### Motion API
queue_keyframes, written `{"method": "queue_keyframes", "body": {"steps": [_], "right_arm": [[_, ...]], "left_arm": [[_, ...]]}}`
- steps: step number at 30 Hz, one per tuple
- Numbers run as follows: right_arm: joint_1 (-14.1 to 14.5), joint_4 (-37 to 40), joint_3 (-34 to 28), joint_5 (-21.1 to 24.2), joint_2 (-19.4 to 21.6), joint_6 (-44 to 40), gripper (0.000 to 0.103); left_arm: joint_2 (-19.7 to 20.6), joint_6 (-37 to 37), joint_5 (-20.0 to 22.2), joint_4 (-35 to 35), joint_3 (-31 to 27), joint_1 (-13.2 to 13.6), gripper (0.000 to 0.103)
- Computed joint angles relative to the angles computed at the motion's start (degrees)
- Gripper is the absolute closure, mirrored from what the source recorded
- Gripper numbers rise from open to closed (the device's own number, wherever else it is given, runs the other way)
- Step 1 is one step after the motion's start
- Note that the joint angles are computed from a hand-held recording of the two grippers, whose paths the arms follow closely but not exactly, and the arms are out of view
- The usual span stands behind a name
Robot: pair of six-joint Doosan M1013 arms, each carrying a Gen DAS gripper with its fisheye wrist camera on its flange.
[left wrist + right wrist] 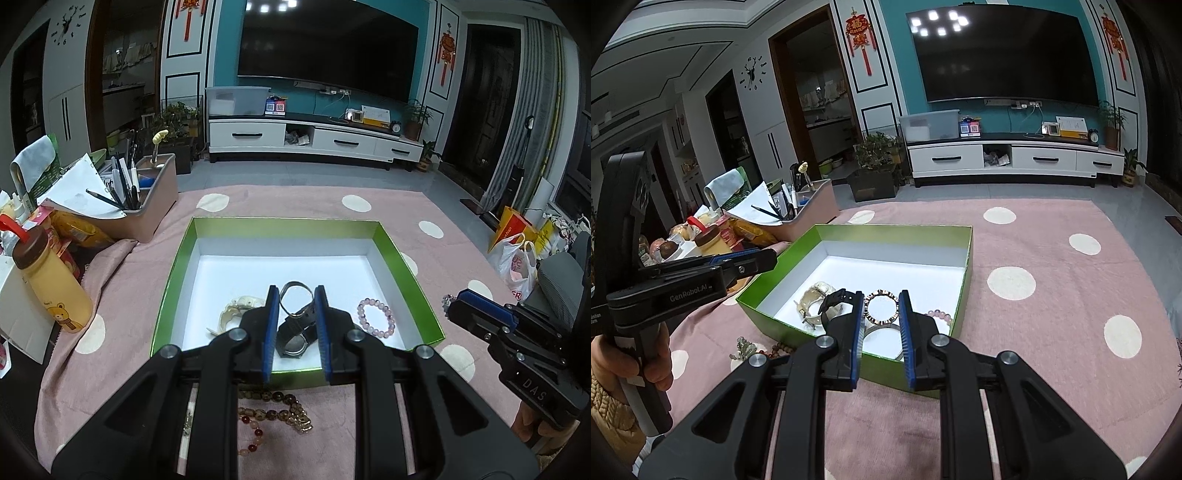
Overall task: Organize jewelry
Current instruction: 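Lower both silver rings into the green box and open both tools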
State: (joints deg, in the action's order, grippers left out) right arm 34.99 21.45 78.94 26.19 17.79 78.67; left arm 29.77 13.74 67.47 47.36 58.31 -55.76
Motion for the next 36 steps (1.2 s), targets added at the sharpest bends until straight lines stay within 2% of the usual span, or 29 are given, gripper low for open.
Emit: {"method": "queue_keyframes", "body": {"steps": [11, 18, 28, 36], "right_arm": [[0.1, -0.9, -1.4, 0.7, 1.2, 0.6, 0.085], [-0.2, -0.5, -3.5, 2.7, 2.5, 0.4, 0.085], [-1.8, 4.7, -8.1, 9.3, 5.7, 0.5, 0.085], [-2.4, 5.7, -12.4, 14.7, 9.0, 4.0, 0.085]], "left_arm": [[0.0, -0.3, -0.6, -0.5, 0.4, 0.9, 0.084], [-0.1, -0.6, -1.2, -1.9, 0.5, 1.8, 0.084], [0.1, 0.3, -4.4, -8.2, -0.2, 5.0, 0.084], [2.6, 4.5, -4.6, -15.9, -3.0, 7.7, 0.084]]}}
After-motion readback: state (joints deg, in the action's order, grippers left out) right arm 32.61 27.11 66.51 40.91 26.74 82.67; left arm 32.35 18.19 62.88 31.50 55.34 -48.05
